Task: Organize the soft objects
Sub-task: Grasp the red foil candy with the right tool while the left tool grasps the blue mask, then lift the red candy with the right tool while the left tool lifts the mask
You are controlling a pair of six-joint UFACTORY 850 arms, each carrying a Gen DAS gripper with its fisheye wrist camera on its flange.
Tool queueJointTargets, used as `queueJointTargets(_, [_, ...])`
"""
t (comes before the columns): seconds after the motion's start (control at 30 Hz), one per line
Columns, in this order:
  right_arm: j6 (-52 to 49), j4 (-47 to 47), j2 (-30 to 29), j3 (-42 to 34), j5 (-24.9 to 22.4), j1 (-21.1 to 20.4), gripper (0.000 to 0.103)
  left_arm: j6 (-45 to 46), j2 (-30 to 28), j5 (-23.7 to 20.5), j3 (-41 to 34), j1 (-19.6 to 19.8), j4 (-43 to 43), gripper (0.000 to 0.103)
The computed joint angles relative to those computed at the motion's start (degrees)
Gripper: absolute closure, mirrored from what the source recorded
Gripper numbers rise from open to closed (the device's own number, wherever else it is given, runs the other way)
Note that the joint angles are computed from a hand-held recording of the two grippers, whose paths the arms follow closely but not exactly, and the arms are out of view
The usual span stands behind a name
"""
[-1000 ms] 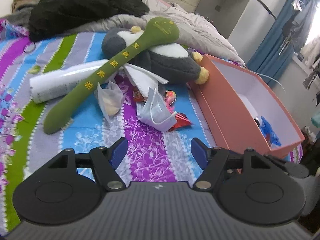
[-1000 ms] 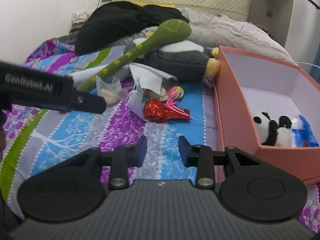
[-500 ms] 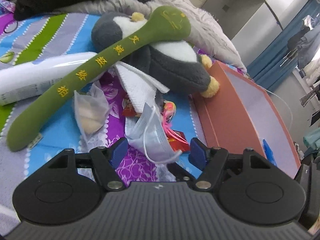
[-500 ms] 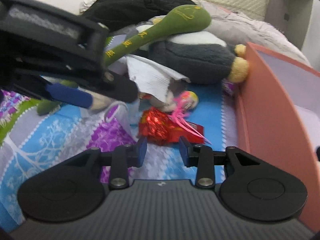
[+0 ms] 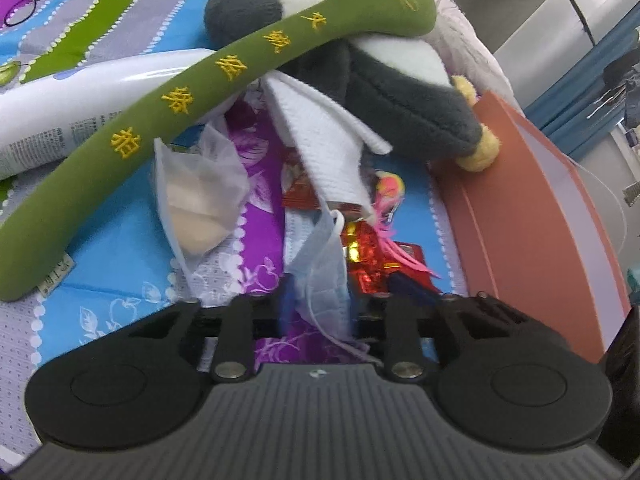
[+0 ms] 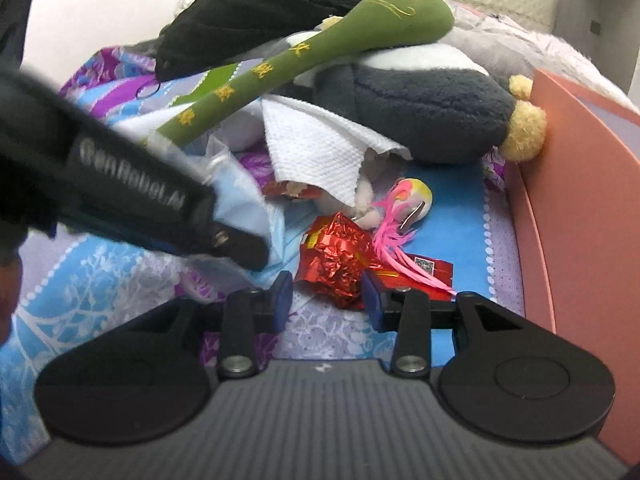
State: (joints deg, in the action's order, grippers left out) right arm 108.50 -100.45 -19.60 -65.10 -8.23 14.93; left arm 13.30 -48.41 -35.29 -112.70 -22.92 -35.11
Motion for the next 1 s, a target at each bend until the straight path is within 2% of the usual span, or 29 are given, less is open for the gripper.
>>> queueJointTargets(0.03, [0.4, 0.4, 0.2, 0.1, 0.3, -0.2, 0.064, -0.2, -0.1, -0.1, -0.1, 0.0, 0.3, 0.091])
queueJointTargets(0.17, [-2.4, 3.9, 0.8, 0.4, -1.0, 0.1, 0.074, 0.3, 1.6, 1.4, 2.0, 0.1, 0.0, 0.096])
queueJointTargets(0.4, [-1.4, 3.2, 4.6, 3.4, -2.3, 1.2, 0.075, 2.2, 7.4, 3.9, 9.3, 0.5, -3.4, 0.099])
queueJointTargets(0.73, [-14.7, 16.6, 11.3, 9.0, -5.7, 5.0, 0.075, 4.1, 18.4, 7.2, 23.8, 0.4, -4.7, 0.099])
queueJointTargets(1.0, [-18.7, 20.6, 16.6, 13.9, -10.3, 9.2, 0.075, 4.1, 25.8, 8.5, 34.2, 0.8, -4.2, 0.099])
